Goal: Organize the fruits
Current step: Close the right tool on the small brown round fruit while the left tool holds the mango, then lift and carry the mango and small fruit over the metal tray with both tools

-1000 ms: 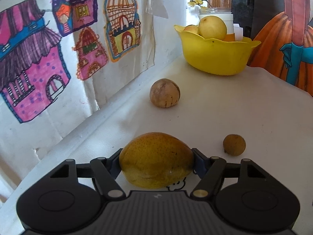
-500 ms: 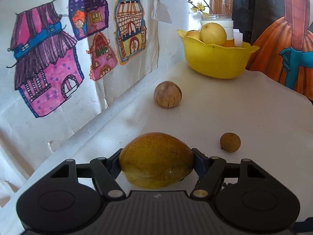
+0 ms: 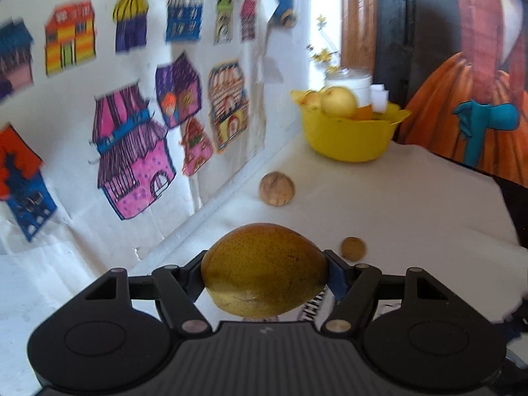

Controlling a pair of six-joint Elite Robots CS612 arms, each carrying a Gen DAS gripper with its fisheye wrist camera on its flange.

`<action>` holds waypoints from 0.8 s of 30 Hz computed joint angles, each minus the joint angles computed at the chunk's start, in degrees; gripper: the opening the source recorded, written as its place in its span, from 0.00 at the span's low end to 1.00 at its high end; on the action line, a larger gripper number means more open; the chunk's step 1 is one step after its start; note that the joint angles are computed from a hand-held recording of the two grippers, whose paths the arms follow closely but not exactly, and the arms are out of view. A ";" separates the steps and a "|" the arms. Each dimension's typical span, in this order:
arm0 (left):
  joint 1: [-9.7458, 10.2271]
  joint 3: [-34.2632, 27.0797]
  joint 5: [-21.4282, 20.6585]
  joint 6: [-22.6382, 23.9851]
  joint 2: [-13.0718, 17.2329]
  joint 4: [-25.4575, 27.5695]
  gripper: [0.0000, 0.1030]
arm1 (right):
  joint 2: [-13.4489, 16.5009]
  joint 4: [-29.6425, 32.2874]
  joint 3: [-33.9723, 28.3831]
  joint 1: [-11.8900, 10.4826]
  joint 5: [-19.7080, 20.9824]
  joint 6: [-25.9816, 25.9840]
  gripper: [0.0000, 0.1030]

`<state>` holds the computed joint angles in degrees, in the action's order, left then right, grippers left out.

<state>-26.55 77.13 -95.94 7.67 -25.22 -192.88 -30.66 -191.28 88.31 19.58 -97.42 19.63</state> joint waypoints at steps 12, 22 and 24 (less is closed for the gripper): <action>-1.23 12.66 -0.39 -0.01 -7.20 -9.26 0.73 | -3.91 -8.32 5.00 1.80 -3.94 0.33 0.28; -1.48 21.38 0.80 -2.30 -11.46 -15.79 0.73 | -7.18 -14.45 10.00 4.01 -7.60 0.38 0.28; -1.58 22.92 1.20 -2.46 -12.17 -17.25 0.73 | -7.74 -15.62 10.92 4.50 -8.28 0.45 0.28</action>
